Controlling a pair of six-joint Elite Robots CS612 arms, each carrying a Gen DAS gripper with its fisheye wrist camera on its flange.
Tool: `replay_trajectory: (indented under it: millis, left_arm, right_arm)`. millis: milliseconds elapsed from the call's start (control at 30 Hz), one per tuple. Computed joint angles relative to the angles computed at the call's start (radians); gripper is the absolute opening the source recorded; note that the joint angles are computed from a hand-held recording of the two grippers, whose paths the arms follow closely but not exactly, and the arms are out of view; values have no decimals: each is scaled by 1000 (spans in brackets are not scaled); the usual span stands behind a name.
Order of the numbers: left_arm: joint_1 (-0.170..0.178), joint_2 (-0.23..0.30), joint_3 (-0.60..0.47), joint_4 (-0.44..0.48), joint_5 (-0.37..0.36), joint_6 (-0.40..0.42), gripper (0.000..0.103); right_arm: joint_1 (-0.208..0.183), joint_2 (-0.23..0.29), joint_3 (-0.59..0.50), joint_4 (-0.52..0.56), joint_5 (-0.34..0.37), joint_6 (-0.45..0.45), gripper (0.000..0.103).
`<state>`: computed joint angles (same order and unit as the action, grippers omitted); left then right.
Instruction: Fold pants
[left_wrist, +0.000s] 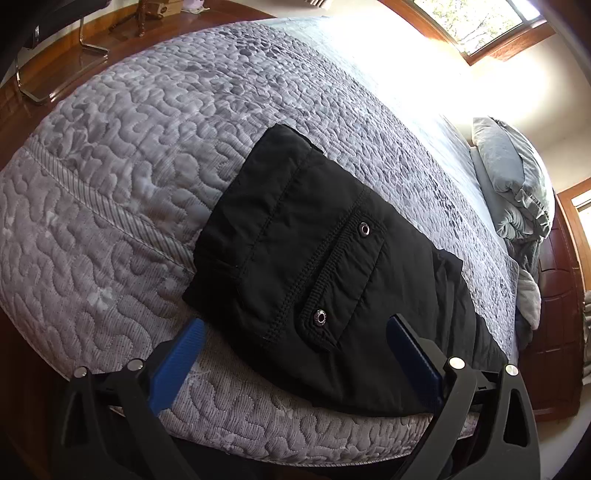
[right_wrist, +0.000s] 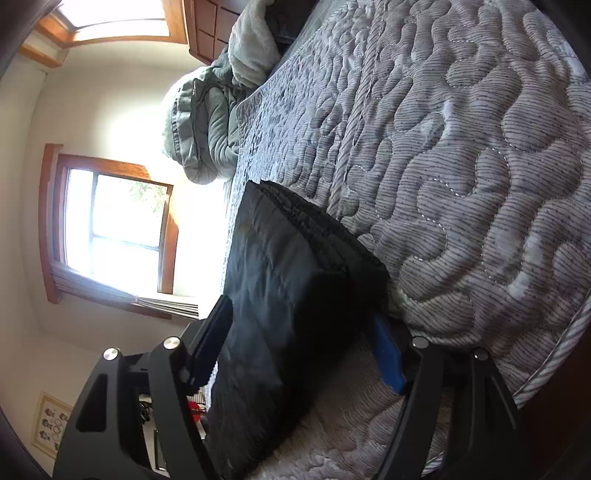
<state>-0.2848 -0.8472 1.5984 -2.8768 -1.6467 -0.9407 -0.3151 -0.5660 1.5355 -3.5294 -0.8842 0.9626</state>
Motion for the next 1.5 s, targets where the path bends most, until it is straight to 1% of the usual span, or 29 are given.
replay_trajectory:
  millis: [67,133,167,200,233,267,300,400,567,700,900,1033,1233,1500]
  left_arm:
    - [-1,2,-4,11,-1,6,99]
    - [-2,3,-6,15,-2,4,99]
    - [-2,3,-6,13,-3,3,99]
    - [-3,2,-6,10,-2,3,99]
    - [-4,1,-4,4,0,4,99]
    - [-5,0,-3,2,0,6,99]
    - [-4,0,-4,2,-1,9,99]
    - [-4,-2,-4,3,3,11,99]
    - [-3,-5,3,-18,-1,6,99]
    - [-4,-7,10,-38,-12,7,99]
    - [-4,-8,25,-70,-27,9,99]
    - [0,-12,37,-101,-32,4,99]
    - [3,-18,48,-130,-34,6,99]
    - [-2,-18,58,-121,-22,33,99]
  right_arm:
    - [-2,5,-16,3,8,21,70]
    - [-2,9,-28,-1,13,19,69]
    - [-1,8,-29,9,16,4,62]
    - [-1,8,-28,16,23,-4,51]
    - [-3,12,-29,14,35,1,44]
    - [-5,17,-32,6,49,14,34]
    - [-6,17,-31,3,53,18,30]
    - [-3,2,-23,17,44,-10,22]
    - [11,-54,-8,104,-2,-112,18]
    - [29,-107,-4,175,-44,-206,17]
    - [59,-171,-12,277,-102,-347,16]
    - [79,-204,-12,319,-148,-420,16]
    - [107,-241,-14,362,-196,-513,16]
    - [151,-278,-30,416,-277,-632,16]
